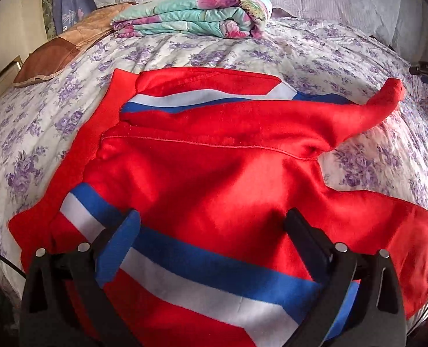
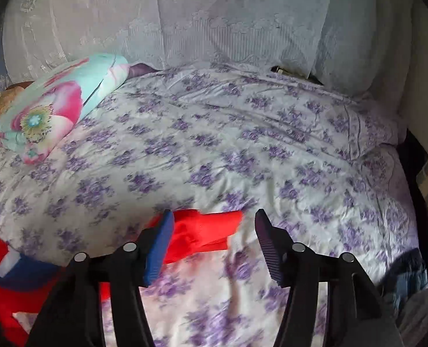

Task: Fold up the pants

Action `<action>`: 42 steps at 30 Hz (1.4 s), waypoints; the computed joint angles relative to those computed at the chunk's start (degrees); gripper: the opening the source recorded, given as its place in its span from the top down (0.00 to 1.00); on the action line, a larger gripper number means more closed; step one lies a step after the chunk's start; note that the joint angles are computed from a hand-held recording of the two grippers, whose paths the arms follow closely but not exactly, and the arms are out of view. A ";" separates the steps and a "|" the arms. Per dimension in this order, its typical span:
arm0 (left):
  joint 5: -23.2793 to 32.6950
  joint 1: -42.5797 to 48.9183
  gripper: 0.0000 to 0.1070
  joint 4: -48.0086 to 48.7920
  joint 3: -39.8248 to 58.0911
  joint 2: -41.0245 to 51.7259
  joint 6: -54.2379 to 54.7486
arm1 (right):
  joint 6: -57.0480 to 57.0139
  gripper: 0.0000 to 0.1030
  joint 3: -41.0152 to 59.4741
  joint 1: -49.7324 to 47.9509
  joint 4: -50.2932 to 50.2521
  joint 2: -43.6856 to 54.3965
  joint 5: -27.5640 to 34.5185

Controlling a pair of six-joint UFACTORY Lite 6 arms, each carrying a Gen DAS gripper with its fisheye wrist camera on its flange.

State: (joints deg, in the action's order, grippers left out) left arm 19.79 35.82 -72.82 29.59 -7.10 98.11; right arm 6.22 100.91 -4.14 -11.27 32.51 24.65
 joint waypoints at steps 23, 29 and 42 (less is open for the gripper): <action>-5.70 -3.95 0.07 1.14 0.03 0.61 -3.96 | -48.70 0.87 28.96 -8.71 47.10 33.28 8.95; -4.86 -3.34 0.07 1.56 0.21 0.67 -3.96 | -75.06 0.89 -3.61 -16.57 72.88 6.05 9.61; 16.25 8.44 0.08 21.61 5.94 -6.48 -16.72 | -77.42 0.77 -42.25 -43.82 52.09 -21.27 16.08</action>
